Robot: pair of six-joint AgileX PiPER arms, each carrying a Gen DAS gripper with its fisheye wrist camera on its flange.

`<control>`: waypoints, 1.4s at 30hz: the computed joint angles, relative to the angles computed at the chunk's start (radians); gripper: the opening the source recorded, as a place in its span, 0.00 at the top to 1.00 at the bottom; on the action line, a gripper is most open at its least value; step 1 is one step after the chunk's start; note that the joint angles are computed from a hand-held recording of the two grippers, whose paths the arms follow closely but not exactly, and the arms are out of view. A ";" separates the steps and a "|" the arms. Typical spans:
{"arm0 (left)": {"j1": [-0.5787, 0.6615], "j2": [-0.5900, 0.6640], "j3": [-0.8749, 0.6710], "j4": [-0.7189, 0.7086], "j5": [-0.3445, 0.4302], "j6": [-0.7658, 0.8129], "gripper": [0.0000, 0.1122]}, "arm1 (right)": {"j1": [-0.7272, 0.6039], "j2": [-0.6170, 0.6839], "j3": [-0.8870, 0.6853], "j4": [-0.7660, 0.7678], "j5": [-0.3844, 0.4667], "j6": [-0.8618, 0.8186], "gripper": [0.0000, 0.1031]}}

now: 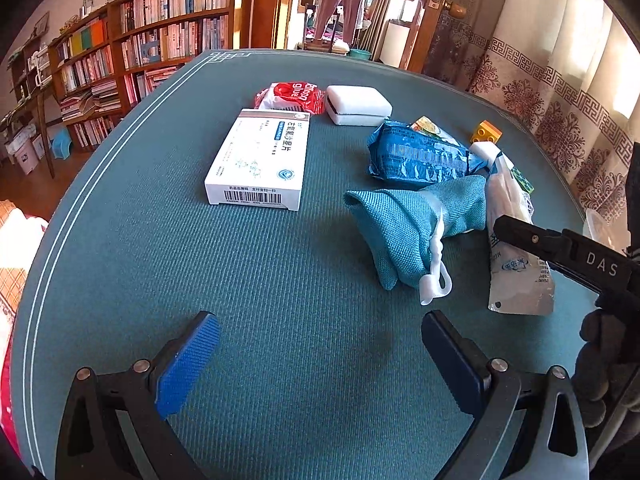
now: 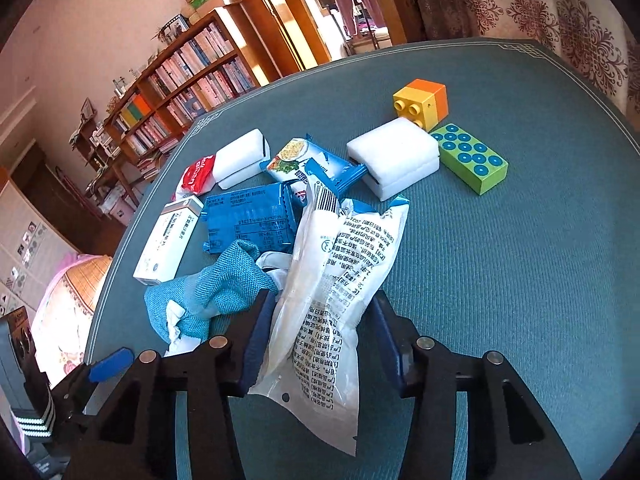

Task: Organize objects
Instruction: 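Grasp the blue towel with the left gripper while the right gripper lifts the bag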

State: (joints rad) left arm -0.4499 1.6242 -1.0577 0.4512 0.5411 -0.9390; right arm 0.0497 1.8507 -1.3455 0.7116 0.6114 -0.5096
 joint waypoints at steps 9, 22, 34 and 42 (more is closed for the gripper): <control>-0.039 0.055 -0.141 0.093 0.066 0.073 0.08 | -0.083 -0.093 0.130 0.015 -0.043 -0.085 0.56; -0.065 0.300 -0.429 0.086 0.125 0.332 0.10 | -0.115 -0.111 0.223 0.233 -0.088 -0.328 0.55; -0.073 0.323 -0.413 0.066 0.070 0.243 0.37 | -0.096 -0.125 0.260 0.306 -0.137 -0.421 0.46; -0.089 0.280 -0.341 0.121 0.019 0.098 0.42 | -0.058 -0.119 0.237 0.179 -0.177 -0.315 0.39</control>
